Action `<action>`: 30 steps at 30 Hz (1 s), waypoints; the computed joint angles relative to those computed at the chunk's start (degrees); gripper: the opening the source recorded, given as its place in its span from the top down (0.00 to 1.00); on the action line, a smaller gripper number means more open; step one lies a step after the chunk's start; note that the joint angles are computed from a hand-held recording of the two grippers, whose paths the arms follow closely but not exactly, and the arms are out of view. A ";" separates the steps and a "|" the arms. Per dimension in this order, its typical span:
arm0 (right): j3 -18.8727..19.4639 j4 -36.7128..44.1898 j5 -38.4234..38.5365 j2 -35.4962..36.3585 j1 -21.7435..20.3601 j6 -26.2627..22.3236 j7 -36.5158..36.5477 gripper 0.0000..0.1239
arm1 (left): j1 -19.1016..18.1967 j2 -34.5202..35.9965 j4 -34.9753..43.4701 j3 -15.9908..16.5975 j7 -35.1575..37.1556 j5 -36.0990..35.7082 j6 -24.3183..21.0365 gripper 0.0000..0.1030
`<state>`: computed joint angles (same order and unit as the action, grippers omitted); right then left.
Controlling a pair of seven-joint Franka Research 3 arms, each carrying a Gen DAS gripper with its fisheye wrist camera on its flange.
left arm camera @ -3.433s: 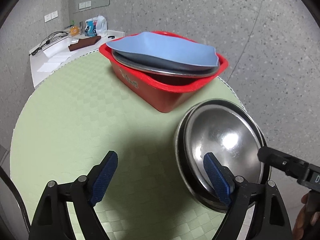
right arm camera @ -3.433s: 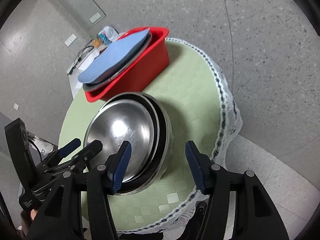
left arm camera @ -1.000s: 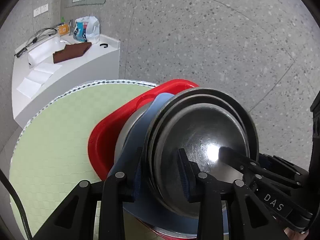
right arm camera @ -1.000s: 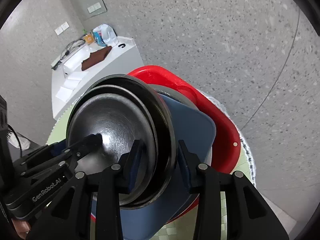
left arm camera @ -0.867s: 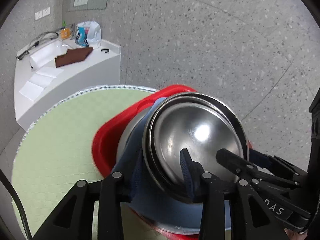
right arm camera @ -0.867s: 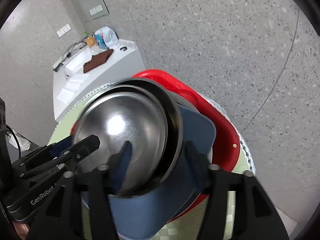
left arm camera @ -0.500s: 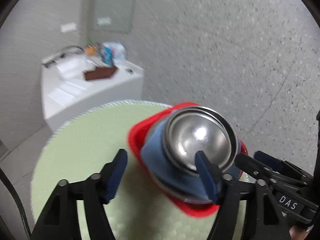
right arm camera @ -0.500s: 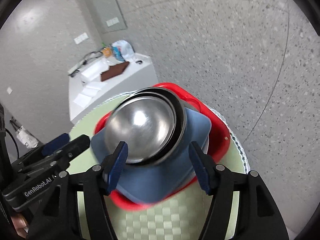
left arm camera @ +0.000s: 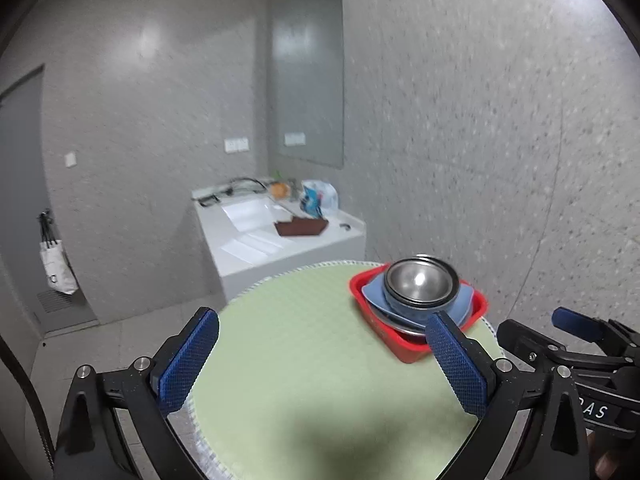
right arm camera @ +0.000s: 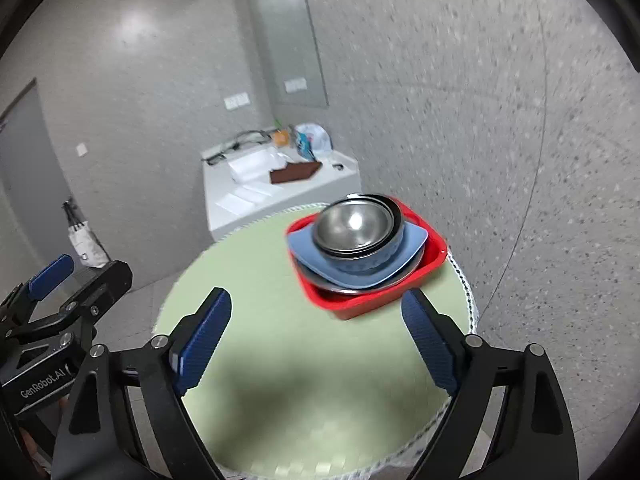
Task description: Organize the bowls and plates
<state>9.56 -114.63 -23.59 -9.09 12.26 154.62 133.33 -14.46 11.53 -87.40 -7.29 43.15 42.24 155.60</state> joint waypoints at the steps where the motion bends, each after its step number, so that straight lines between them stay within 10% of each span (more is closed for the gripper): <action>1: 0.40 -1.41 -0.69 -1.89 0.06 -0.14 0.93 0.21 | -0.52 -2.89 -3.25 0.30 -2.20 1.68 0.06 0.01; 6: 4.59 -9.25 -0.69 -12.50 -1.31 0.06 3.36 0.17 | 0.68 -20.35 -21.64 -2.75 -12.66 10.11 -0.54 0.01; 15: 13.05 -17.81 5.35 -31.99 -1.54 -9.81 3.97 0.17 | -1.72 -50.99 -44.00 -8.66 -10.59 -2.52 -8.28 0.01; 30: 14.34 -23.16 14.56 -54.03 0.80 -19.61 -5.03 0.17 | -4.29 -68.82 -39.97 -25.36 -11.97 -16.62 -31.76 0.01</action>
